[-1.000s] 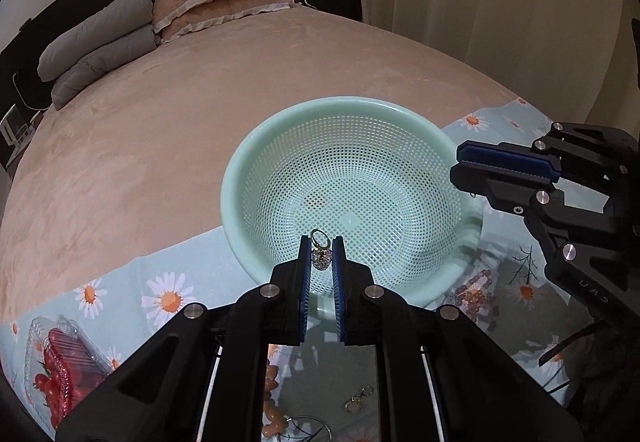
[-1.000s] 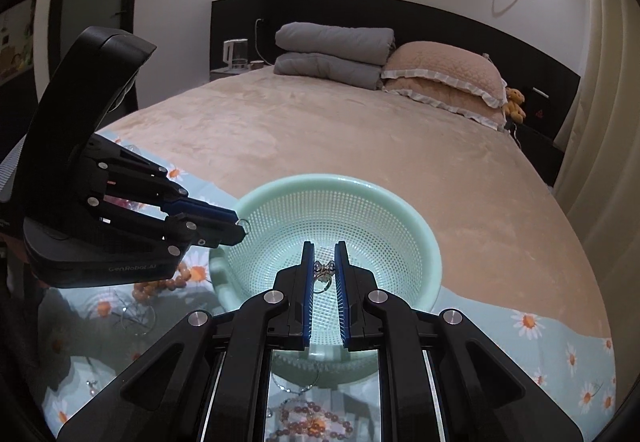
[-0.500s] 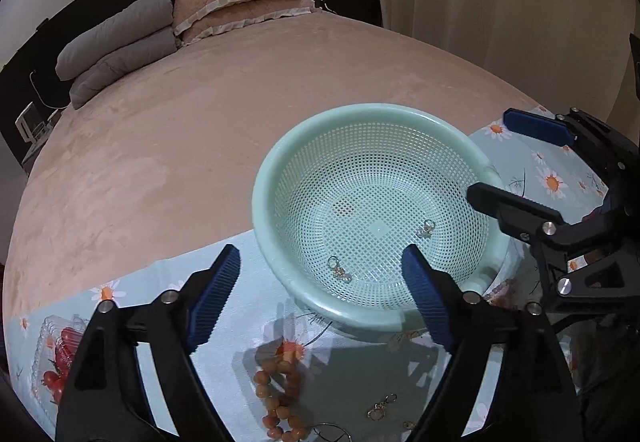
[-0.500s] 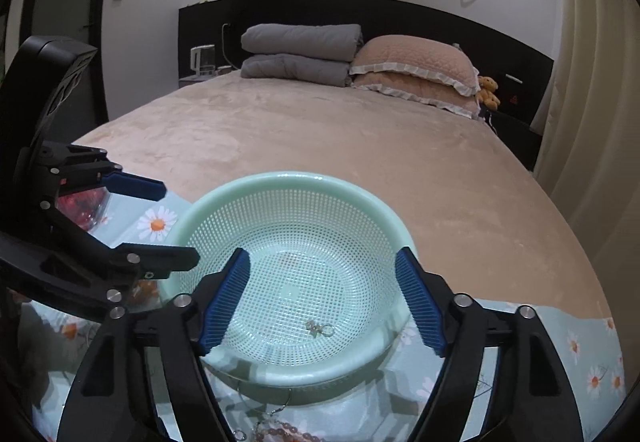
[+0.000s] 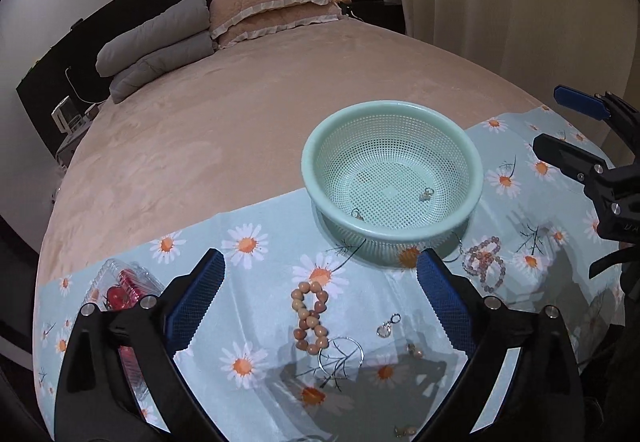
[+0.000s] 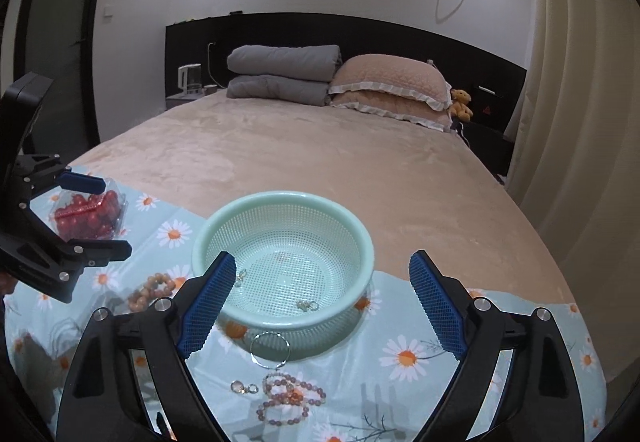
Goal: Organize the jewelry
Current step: 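Withdraw both tools from the colander back toward the jewelry, then grasp the pearl earring with the left gripper while the right grasps the pink bracelet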
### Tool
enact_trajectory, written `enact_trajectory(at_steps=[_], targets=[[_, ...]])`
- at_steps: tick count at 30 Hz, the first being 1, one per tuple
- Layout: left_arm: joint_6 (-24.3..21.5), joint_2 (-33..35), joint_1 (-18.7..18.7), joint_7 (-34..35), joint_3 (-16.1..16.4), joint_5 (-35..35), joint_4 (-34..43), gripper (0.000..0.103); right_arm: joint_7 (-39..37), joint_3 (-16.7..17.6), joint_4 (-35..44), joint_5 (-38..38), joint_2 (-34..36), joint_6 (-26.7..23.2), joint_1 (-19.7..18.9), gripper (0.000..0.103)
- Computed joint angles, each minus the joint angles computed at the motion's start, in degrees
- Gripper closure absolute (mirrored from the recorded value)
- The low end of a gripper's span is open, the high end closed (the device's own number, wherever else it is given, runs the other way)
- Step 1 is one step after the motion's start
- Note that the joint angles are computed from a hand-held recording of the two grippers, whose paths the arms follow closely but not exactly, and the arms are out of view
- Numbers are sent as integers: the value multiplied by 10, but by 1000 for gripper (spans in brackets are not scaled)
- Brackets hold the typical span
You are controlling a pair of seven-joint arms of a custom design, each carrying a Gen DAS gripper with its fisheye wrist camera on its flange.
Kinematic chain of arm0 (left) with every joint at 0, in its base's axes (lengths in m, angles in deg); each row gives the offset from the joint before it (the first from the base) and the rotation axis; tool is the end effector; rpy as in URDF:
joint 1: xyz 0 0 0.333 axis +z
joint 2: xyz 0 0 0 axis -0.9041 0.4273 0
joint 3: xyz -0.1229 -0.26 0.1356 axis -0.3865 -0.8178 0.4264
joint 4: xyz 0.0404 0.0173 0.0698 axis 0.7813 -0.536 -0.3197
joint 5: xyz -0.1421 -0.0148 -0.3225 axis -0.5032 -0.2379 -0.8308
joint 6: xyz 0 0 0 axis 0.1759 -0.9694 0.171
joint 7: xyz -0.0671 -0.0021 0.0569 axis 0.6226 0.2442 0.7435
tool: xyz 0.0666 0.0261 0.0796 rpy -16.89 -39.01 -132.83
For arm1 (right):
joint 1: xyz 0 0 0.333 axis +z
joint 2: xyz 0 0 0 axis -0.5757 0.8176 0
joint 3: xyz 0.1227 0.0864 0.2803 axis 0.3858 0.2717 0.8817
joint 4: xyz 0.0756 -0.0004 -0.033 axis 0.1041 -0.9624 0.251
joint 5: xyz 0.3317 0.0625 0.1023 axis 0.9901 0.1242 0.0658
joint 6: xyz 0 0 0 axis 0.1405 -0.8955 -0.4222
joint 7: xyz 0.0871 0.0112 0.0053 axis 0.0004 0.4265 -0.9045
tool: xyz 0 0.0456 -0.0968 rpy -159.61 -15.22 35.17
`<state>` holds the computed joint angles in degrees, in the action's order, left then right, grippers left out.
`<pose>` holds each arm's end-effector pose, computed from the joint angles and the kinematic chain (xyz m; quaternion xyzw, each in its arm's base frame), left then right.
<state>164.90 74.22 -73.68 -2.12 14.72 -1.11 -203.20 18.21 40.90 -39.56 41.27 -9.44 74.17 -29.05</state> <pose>0.5588 -0.1771 0.4504 -0.6599 0.6550 -0.2051 0.3055 0.6275 0.0995 0.4510 -0.7941 0.3465 -0.2626 0.4246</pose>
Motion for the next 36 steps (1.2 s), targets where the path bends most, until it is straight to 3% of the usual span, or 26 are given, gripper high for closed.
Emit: enact_trajectory(at_steps=[7,15,23,30,33,36], targets=[[-18,-44,-3,-28,-15,5,-55,8,-16,-11,-54,14,-43,-12,5,19],[-27,-38,-6,-27,-30,-23,-92,6,-4,-20,-80,-14,-37,-2,20,19],[-28,-18,-18,-36,-28,-37,-122,6,126,-20,-78,-146,23,10,20,19],[27,6,-24,-21,-29,-61,-159,6,254,-25,-67,-270,85,15,22,19],[51,20,-34,-29,-21,-54,-166,6,331,-44,-52,-332,115,3,33,19],[84,22,-53,-122,10,36,-175,6,305,16,-49,-298,129,14,-21,13]])
